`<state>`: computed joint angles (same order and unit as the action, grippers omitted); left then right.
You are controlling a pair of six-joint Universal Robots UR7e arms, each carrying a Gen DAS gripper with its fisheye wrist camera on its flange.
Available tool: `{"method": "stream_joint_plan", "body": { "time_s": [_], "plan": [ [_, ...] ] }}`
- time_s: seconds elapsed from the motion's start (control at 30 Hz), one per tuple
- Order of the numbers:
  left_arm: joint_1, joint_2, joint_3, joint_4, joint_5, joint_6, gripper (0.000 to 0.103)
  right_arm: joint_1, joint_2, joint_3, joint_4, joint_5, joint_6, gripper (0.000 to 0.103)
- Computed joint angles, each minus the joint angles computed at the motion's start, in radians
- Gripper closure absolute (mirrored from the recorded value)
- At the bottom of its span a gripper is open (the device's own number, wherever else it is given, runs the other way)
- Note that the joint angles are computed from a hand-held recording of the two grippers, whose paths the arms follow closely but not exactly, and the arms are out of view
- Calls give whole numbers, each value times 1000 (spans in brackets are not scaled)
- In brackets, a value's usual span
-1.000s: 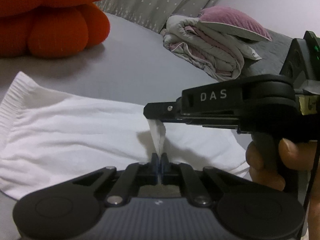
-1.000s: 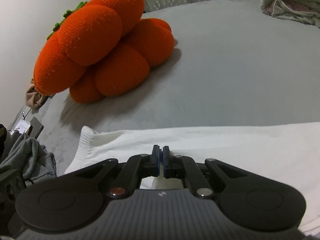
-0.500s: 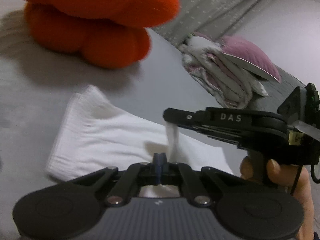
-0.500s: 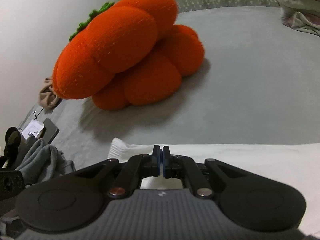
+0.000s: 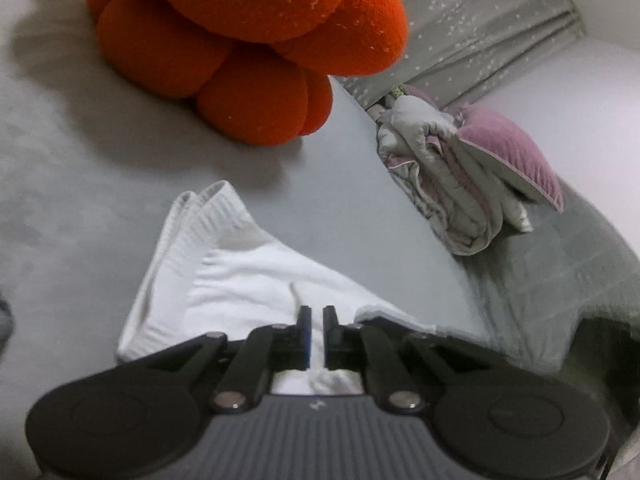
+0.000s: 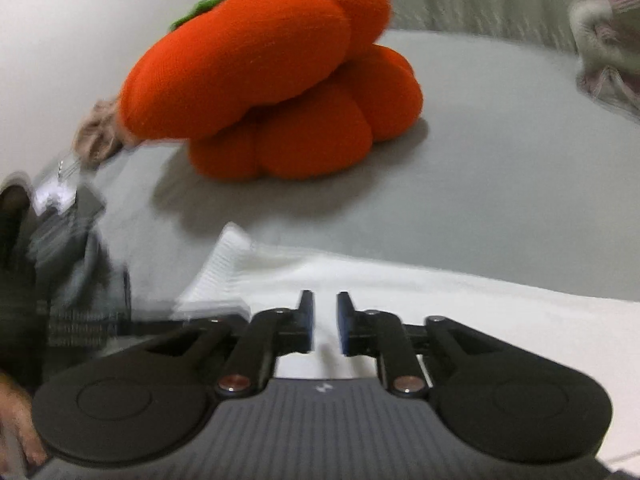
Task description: Fold clothes
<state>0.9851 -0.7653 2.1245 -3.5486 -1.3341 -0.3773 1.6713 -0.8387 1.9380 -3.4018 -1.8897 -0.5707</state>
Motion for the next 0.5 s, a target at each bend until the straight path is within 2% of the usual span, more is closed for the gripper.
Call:
{"method": "stream_joint_plan", "body": {
  "time_s": [0.03,0.07,0.1,0.2,0.3,0.37,0.43,0.5],
  "plan": [
    [-4,8,-11,11,3,4,80,-2,-3,41,-61,0,-64,56],
    [-8,16,-23,23,7,8,78,-5,-4,80,-122,2,-128,53],
    [-12,24,-34,36,11,16,78,-12,-5,118,-180,12,-186,53],
    [-15,42,-56,63,15,16,76,-35,-5,170,-253,50,-277,53],
    [-11,50,-59,71,22,0,75,-33,20,164,-264,27,-373,53],
    [-7,55,-60,77,28,-9,75,-26,43,154,-271,3,-439,57],
    [-3,55,-60,80,25,-18,75,-22,54,142,-264,-7,-478,58],
    [-1,53,-58,77,20,-21,75,-21,57,129,-251,-14,-480,65]
  ]
}}
